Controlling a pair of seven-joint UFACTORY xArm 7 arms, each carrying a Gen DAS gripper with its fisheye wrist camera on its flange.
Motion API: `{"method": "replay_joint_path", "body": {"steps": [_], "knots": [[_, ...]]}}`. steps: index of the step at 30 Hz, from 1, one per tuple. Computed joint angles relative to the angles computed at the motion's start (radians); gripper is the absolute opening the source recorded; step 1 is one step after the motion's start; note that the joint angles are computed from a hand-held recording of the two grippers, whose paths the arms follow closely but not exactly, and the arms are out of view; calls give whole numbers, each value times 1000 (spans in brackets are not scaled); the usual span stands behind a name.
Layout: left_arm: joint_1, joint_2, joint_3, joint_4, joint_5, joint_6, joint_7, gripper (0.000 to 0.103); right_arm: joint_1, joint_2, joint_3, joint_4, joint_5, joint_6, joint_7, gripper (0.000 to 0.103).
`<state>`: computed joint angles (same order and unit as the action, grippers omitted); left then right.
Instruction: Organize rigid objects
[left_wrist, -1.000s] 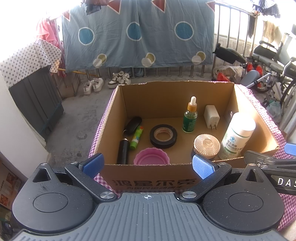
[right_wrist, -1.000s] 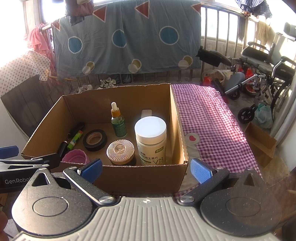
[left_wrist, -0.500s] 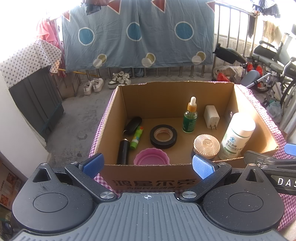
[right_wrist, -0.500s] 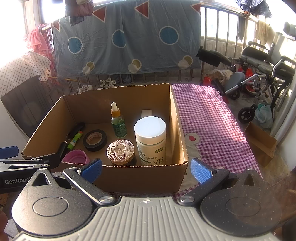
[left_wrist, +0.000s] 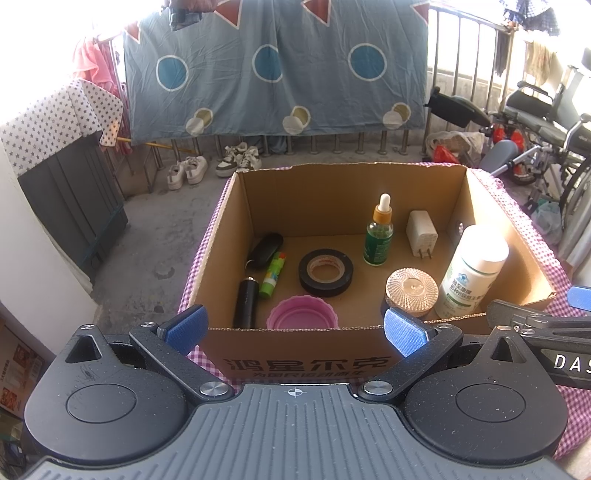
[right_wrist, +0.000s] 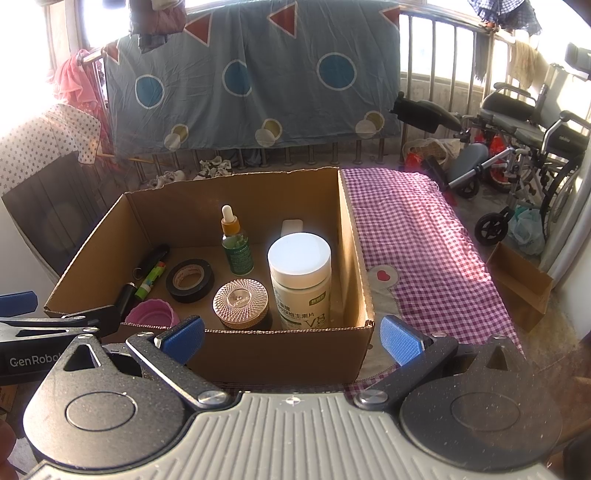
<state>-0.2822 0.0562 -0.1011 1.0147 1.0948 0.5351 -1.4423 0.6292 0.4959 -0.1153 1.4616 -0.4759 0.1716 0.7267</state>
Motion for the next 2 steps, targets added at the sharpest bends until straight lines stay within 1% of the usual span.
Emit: {"method": "replay_joint_path", "body": {"steps": [2], "knots": [[0, 0, 0, 0, 0, 0, 0, 102, -2, 0, 1, 0, 1, 0, -3, 103]]}}
